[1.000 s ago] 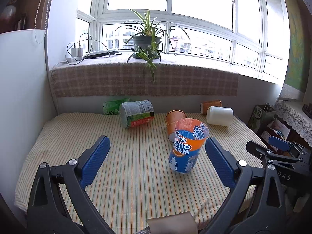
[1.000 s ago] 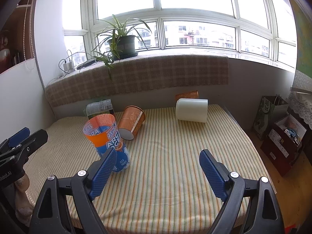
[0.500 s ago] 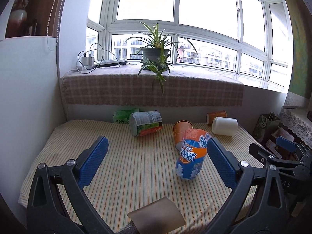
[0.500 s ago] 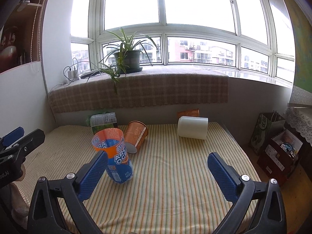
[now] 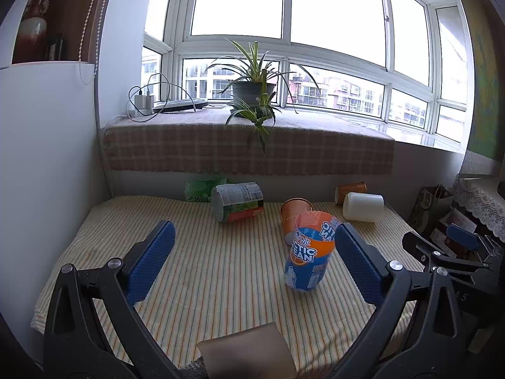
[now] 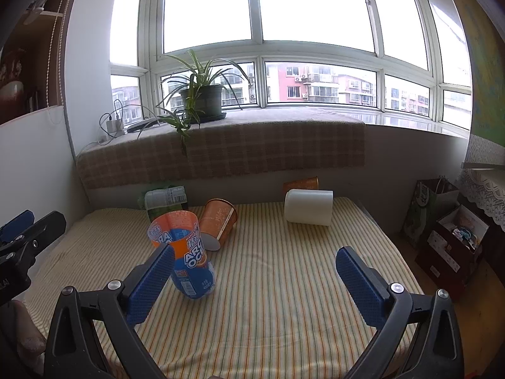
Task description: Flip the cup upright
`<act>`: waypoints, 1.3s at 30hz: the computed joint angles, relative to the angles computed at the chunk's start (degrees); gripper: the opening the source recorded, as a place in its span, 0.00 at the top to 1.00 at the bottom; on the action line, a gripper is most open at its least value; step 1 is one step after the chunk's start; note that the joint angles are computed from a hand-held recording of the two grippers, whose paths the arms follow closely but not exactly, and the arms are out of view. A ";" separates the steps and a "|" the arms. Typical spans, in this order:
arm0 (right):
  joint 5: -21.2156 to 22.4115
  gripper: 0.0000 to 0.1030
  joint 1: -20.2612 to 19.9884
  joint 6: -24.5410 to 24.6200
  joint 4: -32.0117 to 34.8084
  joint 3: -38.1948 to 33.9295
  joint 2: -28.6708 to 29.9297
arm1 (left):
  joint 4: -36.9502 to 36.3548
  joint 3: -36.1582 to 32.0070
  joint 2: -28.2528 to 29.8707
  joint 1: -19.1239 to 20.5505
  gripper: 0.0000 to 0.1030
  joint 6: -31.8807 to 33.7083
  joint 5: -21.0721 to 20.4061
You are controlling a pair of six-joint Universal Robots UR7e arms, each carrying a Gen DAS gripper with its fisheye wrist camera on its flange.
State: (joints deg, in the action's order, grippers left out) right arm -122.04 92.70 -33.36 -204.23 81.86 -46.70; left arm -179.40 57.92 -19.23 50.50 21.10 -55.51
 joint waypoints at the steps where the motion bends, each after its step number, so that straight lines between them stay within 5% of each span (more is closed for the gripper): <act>1: 0.05 0.00 -0.06 0.40 0.22 0.10 -0.11 | 0.03 -0.10 0.06 0.01 0.00 0.01 0.05; 39: -0.23 0.00 -0.24 2.66 2.89 -0.21 -0.23 | 0.21 -0.14 -0.27 -0.18 0.00 -0.01 0.29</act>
State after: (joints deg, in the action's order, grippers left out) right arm -122.27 92.46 -30.70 -201.34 81.65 -46.93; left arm -179.19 57.78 -19.49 50.32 21.09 -55.22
